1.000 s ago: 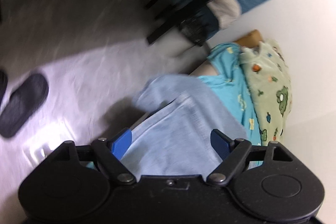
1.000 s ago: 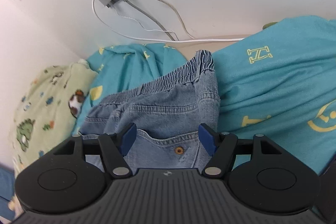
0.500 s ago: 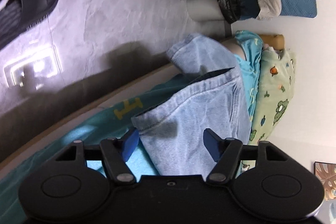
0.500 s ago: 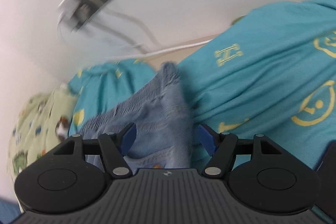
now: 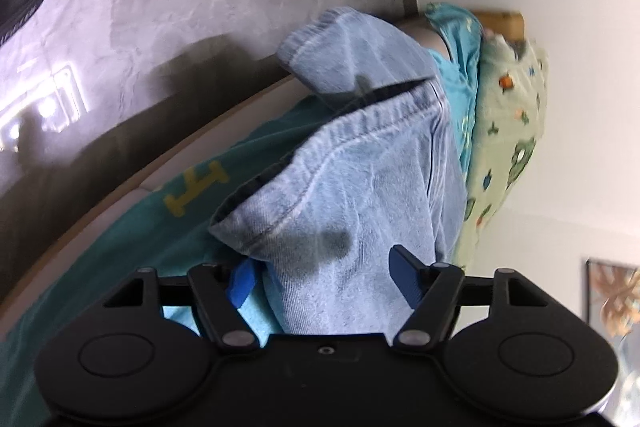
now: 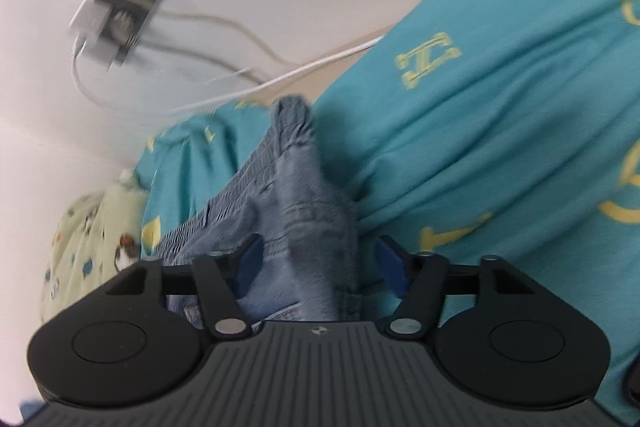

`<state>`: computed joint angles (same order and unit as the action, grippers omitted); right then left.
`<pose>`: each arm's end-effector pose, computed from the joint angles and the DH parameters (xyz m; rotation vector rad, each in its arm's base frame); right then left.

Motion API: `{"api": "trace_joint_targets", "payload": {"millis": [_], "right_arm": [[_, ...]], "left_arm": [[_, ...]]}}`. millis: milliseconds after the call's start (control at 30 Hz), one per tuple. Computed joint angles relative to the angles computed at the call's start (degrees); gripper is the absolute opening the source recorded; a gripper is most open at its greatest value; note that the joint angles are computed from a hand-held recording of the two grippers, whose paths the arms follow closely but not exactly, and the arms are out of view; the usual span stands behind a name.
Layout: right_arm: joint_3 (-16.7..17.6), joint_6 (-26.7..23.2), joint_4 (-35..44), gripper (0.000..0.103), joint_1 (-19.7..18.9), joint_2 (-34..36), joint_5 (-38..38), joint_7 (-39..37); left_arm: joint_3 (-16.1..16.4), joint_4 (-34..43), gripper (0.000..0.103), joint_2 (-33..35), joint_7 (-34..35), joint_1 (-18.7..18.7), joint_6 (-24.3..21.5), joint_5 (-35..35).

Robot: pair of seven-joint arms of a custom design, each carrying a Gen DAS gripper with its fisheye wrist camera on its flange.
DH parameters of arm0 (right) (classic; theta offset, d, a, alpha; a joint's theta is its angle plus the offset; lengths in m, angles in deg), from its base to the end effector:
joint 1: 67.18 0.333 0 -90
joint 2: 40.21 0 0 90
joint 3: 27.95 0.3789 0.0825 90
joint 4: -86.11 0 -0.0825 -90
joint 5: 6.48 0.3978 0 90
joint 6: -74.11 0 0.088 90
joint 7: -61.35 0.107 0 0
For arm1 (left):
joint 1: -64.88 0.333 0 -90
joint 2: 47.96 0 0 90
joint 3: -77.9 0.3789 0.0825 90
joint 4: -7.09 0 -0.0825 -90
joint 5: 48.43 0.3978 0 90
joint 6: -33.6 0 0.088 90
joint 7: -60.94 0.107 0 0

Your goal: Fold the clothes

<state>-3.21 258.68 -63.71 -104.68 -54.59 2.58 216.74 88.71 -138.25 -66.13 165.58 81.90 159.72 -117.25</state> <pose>0.4521 -0.1078 0.4811 -0.0908 2.3310 -0.3910 0.3911 0.1734 0.4526 2.3462 -0.6750 1.1865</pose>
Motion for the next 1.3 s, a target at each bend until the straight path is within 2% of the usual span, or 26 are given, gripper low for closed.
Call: {"api": "trace_joint_targets", "payload": {"millis": [33, 67, 100, 167, 200, 367, 433, 567, 633, 667, 700, 733, 833, 867, 933, 967, 1133, 1233, 1300], "right_arm": [[2.4, -0.4, 0.3, 0.049, -2.4, -0.5, -0.8, 0.5], [3.8, -0.9, 0.6, 0.037, -3.8, -0.9, -1.5, 1.2], [4.1, -1.3, 0.8, 0.023, -4.2, -1.2, -2.2, 1.6], [4.5, -1.4, 0.7, 0.011, -4.8, -2.0, -4.0, 2.0], [4.2, -0.8, 0.4, 0.009, -4.6, -2.5, -4.3, 2.1], [5.7, -0.2, 0.3, 0.008, -5.8, -4.1, -5.1, -1.1], [6.2, 0.0, 0.6, 0.008, -6.2, -4.4, -5.6, -2.7], [5.4, 2.6, 0.9, 0.008, -4.4, -4.3, -4.2, -6.4], [5.8, 2.5, 1.2, 0.008, -4.4, -4.5, -3.7, -8.5], [5.9, 2.3, 1.3, 0.008, -4.5, -4.6, -3.2, -9.4], [5.9, 2.0, 1.3, 0.008, -4.2, -4.6, -2.5, -9.9], [5.6, 1.9, 1.2, 0.008, -3.8, -4.7, -1.6, -10.4], [5.2, 1.5, 0.9, 0.008, -2.8, -5.0, 0.6, -11.2], [5.0, 1.4, 0.8, 0.008, -2.5, -5.2, 1.2, -11.2], [4.7, 1.2, 0.7, 0.008, -1.9, -5.6, 2.1, -11.0], [4.7, 1.1, 0.7, 0.008, -1.7, -5.9, 2.4, -10.8], [4.7, 3.6, 0.3, 0.007, -0.7, -6.5, 5.7, -10.8], [6.1, 1.1, 2.3, 0.006, -2.2, -6.9, 6.7, -10.9], [7.9, -1.0, 4.8, 0.005, -4.5, -6.9, 4.3, -10.3]], "left_arm": [[-0.1, 0.1, 0.056, 0.0, 0.2, 0.0, 0.1, 0.2], [-0.2, 0.1, 0.044, -0.1, 0.3, -0.1, 0.3, 0.2], [-0.3, 0.0, 0.038, -0.4, 0.3, -0.1, 0.5, 0.2], [-0.3, -0.2, 0.029, -0.9, 0.4, -0.3, 0.8, 0.1], [-0.2, -0.3, 0.023, -1.2, 0.4, -0.4, 1.0, 0.0], [0.3, -0.7, 0.010, -3.3, 0.0, -0.6, 2.9, -0.5], [0.7, -0.8, 0.008, -4.1, 0.4, -0.9, 3.0, -1.0], [1.0, -0.2, 0.008, -4.5, -0.4, -1.4, 2.6, 0.4], [0.9, 0.2, 0.012, -3.8, -1.5, -1.5, 2.4, 1.6], [0.8, 0.4, 0.020, -3.4, -2.3, -1.5, 2.4, 2.3], [0.5, 0.6, 0.035, -2.9, -3.4, -1.5, 2.8, 3.2], [0.4, 0.7, 0.042, -2.4, -4.1, -1.6, 3.0, 3.8], [0.7, 0.9, 0.044, -1.2, -4.1, -1.9, 2.7, 2.6], [0.7, 0.9, 0.042, -0.9, -4.0, -1.9, 2.8, 2.1], [0.4, 0.6, 0.022, -1.4, -3.4, -1.8, 3.7, 0.8], [0.3, 0.4, 0.007, -1.7, -2.9, -1.9, 4.1, 0.1], [-0.5, -1.1, 0.001, -5.7, -1.1, -2.3, 10.3, -3.9], [0.5, -0.9, 0.001, -7.5, -0.7, -3.0, 12.6, -7.2], [1.1, 0.7, 0.001, -7.6, -0.1, -3.5, 13.0, -9.0]]}}
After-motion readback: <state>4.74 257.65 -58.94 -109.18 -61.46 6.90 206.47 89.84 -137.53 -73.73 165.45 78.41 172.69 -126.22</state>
